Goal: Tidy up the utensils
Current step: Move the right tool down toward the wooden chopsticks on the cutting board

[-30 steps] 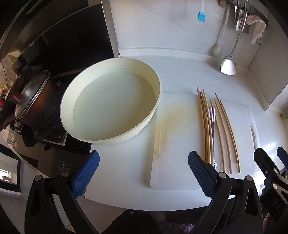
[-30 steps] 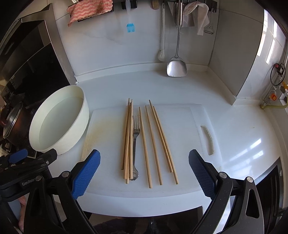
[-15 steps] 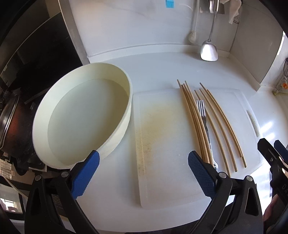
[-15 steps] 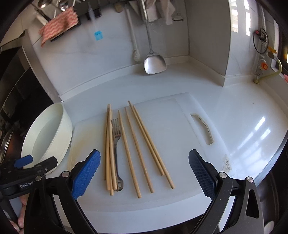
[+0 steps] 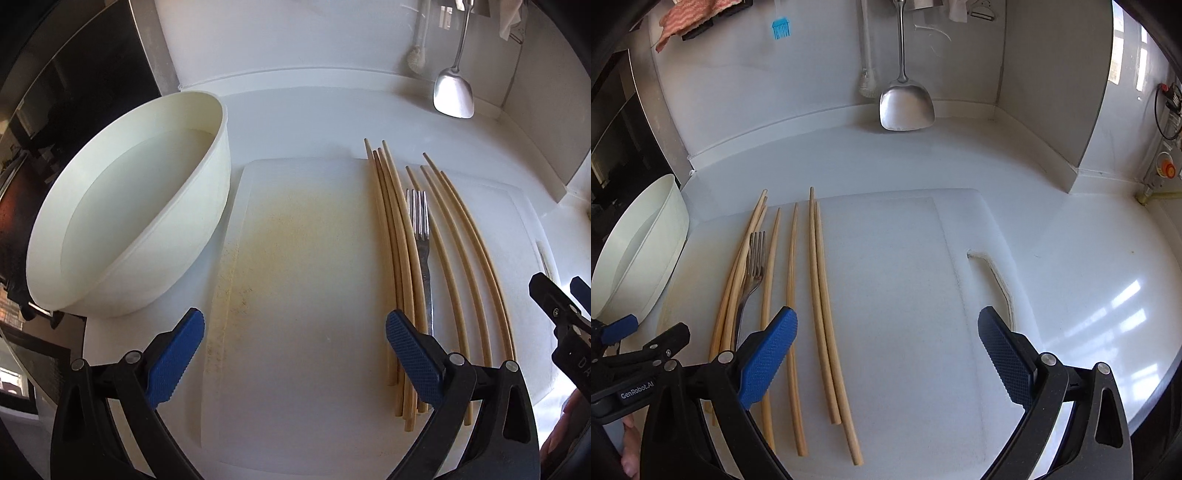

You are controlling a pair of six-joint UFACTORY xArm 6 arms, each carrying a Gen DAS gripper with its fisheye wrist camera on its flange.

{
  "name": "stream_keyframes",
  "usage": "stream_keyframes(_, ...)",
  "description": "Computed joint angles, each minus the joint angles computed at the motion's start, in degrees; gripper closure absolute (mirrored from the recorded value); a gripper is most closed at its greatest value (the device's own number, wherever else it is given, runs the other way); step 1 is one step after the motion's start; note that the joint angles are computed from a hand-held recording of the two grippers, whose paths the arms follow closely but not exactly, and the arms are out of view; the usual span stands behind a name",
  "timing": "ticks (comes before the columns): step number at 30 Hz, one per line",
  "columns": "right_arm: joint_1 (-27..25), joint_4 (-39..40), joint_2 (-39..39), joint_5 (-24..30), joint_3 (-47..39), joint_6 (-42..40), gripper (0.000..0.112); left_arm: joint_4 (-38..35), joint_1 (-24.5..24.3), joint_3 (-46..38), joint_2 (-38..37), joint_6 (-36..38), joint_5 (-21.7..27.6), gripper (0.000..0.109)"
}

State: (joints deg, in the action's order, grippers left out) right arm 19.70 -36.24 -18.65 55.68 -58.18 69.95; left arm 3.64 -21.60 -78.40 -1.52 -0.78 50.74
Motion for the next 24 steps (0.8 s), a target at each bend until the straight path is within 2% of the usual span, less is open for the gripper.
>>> stream_keyframes(2,-1.59,1.75,-0.30,-2.55,1.29,-3.03,0.018,0.31,0.02,0.94,-0.37,-2.08,-0.81,0.012)
stream_keyframes(6,-2.37,3.18,1.17,-1.38,0.84,-6.75,0.018,0.93,-0.31,1.92,-0.44,-3.13,-2.68,0.012)
stream_keyframes(13,-2.35,1.65,1.89,-3.94,2.51,-3.81,0.018,0.92,-0.03,2.44,0.85,-1.55,-4.76,0.012)
stream_keyframes(24,-1.20,-1.72,4.33,-1.03,-0.38,-4.32,0.019,-0.77,0.20,1.71,2.53,-0.34,-4.65,0.012)
